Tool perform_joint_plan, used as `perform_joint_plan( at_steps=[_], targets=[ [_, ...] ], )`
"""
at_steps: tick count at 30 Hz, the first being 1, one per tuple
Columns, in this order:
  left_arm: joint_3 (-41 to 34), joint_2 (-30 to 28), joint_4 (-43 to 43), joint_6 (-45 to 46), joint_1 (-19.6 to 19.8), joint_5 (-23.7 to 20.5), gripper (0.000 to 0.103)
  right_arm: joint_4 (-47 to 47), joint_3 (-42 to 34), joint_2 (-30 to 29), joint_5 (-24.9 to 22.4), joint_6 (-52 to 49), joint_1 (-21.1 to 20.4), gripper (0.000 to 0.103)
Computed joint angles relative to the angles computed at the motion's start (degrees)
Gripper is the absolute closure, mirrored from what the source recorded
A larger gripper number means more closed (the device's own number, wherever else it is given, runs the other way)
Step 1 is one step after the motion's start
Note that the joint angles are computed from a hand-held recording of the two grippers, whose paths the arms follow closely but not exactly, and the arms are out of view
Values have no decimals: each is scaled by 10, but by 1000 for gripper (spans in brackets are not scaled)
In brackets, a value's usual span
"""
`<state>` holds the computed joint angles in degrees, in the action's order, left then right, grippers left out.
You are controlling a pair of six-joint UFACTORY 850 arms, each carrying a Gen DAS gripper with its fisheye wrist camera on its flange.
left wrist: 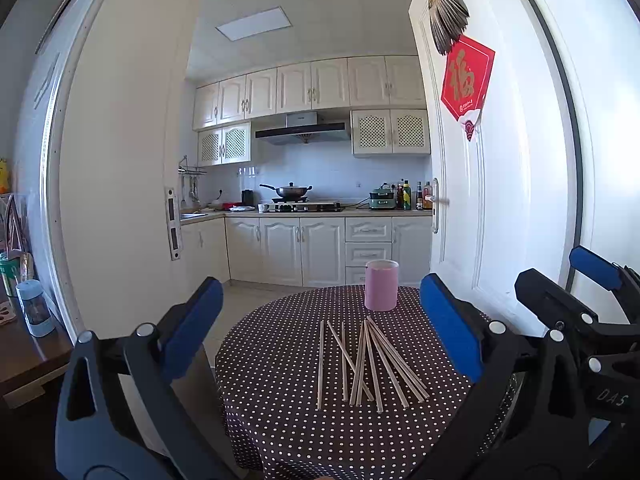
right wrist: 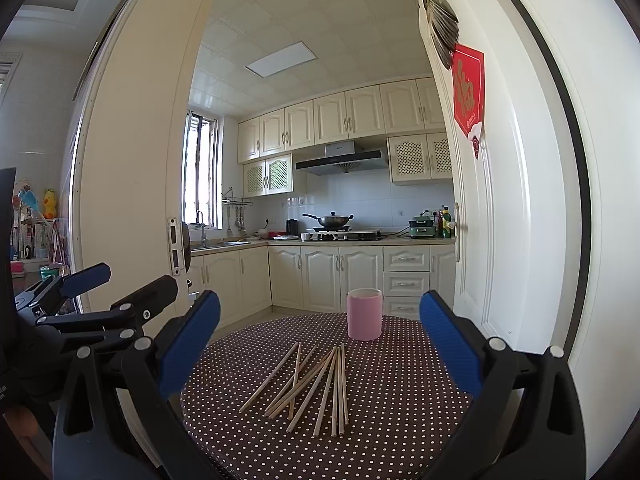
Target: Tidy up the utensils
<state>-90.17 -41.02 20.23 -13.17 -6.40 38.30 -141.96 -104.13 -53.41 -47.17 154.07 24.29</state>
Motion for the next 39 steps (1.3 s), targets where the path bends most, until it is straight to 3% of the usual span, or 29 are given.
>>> perform_joint_plan(
  at_steps=[39],
  targets=[
    [0, 1, -6, -2, -2, -12, 6, -2, 2, 2, 12, 10, -3, 7]
  ],
)
